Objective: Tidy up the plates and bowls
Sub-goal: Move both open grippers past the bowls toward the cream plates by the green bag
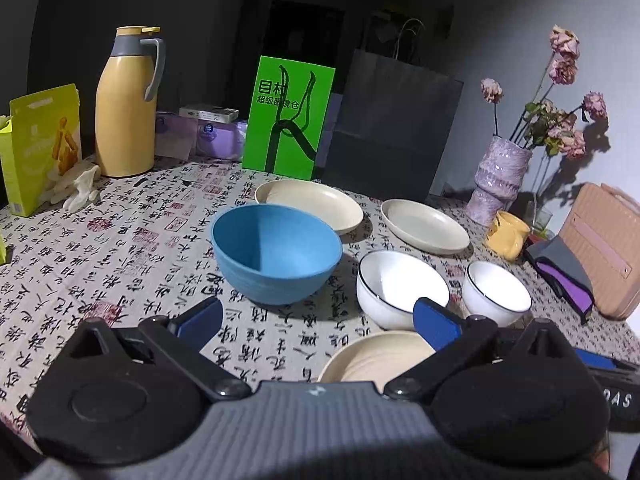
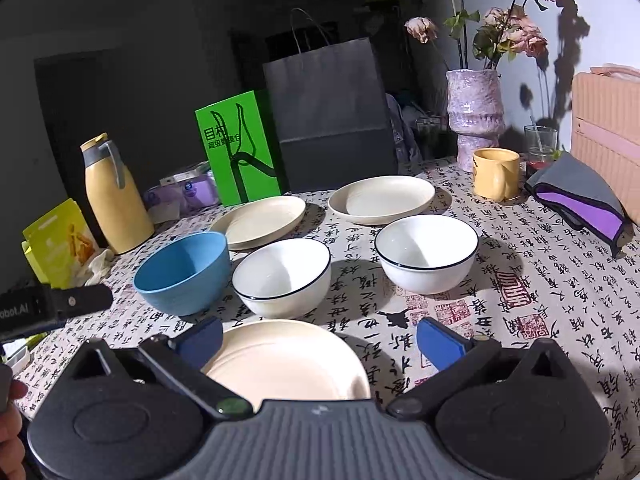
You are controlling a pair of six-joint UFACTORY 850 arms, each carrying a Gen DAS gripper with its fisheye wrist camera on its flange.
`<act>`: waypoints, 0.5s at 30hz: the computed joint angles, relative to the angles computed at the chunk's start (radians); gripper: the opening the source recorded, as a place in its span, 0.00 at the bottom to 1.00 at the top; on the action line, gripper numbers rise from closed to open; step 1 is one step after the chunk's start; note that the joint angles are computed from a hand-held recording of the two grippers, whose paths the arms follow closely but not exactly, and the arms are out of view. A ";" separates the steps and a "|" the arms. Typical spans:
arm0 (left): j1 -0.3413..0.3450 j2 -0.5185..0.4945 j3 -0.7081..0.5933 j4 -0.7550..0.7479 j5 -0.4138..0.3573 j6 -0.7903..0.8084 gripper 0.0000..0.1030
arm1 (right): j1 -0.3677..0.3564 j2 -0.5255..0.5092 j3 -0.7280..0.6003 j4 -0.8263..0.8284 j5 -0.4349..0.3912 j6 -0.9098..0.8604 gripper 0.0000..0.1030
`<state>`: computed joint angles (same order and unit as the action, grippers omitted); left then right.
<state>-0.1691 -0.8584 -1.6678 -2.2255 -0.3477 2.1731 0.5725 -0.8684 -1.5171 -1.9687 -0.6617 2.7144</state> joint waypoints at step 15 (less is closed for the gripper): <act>0.014 -0.094 -0.160 0.209 -0.055 -0.244 1.00 | -0.043 -0.036 -0.102 0.132 0.104 -0.286 1.00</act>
<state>-0.1550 -0.9524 -1.8281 -2.0167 -0.4023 1.9295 0.5296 -0.9040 -1.6193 -1.8369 -0.5576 2.4280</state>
